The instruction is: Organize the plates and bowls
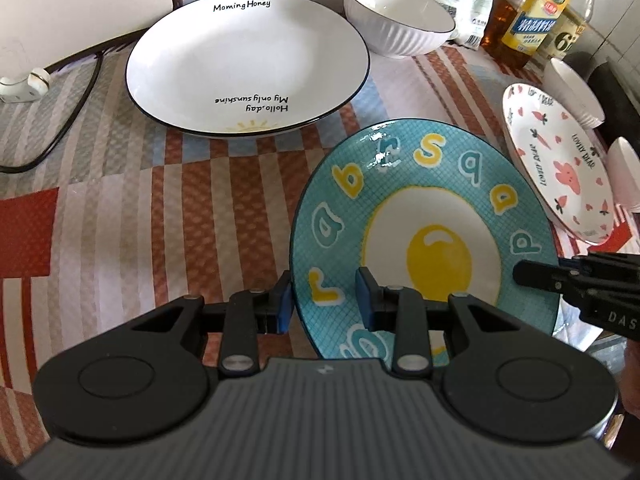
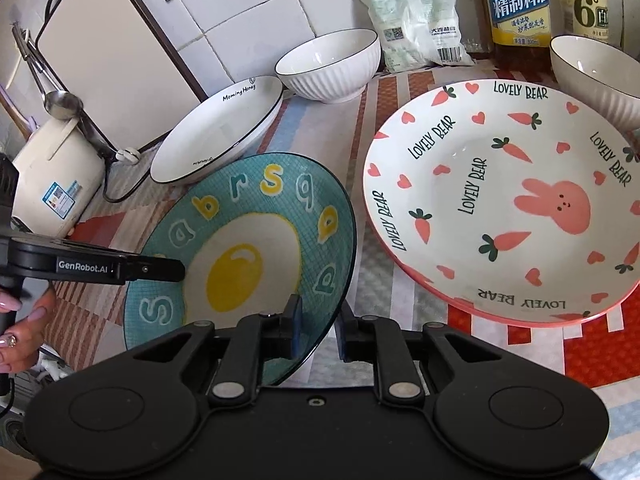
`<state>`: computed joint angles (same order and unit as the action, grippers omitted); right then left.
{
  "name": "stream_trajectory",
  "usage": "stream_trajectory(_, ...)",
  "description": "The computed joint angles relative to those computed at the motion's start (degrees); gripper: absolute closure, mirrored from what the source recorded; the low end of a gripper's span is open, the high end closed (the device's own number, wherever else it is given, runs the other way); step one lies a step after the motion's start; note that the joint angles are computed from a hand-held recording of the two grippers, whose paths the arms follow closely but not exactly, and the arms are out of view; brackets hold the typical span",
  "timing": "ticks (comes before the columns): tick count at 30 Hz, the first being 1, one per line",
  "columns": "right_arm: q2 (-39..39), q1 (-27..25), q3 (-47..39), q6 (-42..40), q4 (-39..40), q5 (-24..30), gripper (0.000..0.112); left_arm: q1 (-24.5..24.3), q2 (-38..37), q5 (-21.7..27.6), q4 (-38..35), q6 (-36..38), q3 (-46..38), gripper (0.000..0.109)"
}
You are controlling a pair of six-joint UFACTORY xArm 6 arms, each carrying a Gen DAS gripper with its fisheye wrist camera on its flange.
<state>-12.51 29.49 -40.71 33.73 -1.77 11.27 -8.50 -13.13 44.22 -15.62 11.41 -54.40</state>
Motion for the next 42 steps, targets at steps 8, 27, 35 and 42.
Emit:
stream_trajectory(8,0.73,0.23,-2.79,6.24,-8.78,4.83,0.087,-0.74,1.12,3.06,5.55,-1.51,-2.86,0.084)
stream_trajectory(27,-3.81,4.7,-12.12,12.34,-20.47,20.57,0.06,-2.28,-0.85,19.79,11.73,-2.32,-13.96,0.088)
stream_trajectory(35,-2.14,7.36,-22.96,4.13,-19.64,28.6,0.047,-0.26,0.3,26.3,12.23,-0.47,-22.43,0.081)
stream_trajectory(42,3.15,7.05,-31.96,-2.64,-18.25,24.93,0.044,3.15,2.22,27.26,11.48,0.0,-28.47,0.069)
